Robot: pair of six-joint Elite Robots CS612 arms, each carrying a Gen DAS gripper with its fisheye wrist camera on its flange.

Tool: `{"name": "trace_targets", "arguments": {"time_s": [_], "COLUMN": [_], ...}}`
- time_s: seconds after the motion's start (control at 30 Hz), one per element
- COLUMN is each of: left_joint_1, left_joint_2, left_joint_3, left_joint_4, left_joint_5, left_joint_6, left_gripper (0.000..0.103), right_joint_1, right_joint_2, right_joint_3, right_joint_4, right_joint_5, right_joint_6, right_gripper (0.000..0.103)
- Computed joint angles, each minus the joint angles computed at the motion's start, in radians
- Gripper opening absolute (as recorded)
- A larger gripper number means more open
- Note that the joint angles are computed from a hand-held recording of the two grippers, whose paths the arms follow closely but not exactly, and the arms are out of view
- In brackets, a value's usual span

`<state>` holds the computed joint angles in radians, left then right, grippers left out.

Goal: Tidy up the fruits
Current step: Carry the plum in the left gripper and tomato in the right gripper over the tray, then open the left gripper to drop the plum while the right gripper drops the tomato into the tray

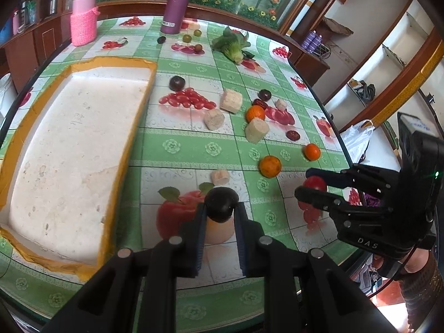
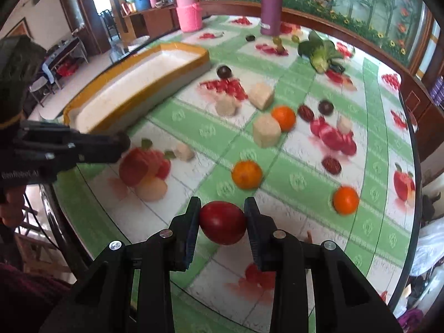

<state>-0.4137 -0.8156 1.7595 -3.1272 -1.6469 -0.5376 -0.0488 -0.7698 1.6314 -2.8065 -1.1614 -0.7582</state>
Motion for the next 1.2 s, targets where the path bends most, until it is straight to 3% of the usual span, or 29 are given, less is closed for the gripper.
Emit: {"name": "trace_targets", "arguments": {"time_s": [0.23,0.5,0.8,0.97,1.2], "left_joint_1": [0.023,0.069,0.13,0.152,0.15], "left_joint_2": [-0.022,-0.045,-0.027,-0.006,0.0], "left_joint_3": [0.042,0.097,0.091,0.079,0.067], "left_joint_4": [-0.036,-0.043,0.049,0.078,0.111], "left_joint_5": [0.05,0.13,0.156,0.121,0.142], "left_joint_6": [-0.049,-0.123,-0.174,-0.168,-0.146], "left_gripper": [0.022,0.022,0.022,0.022,0.023], "right_joint_1": [0.06,0.145,0.235,0.251,0.252], "right_joint_2": [0.012,0.048,0.133,0.168,0.185], "right_joint_3": [-0.051,-0.142,-0.26,-0.303,-0.32], "right_joint_4": [0.035,0.147,0.243,0.266,0.264], "right_joint_5": [0.034,0.065,-0.014,-0.057,-0.091], "right_joint_6": [-0.065,-0.126,-0.16,-0.163,-0.148], "right_gripper": [0.031,0.031,0.031,0.031,0.031]}}
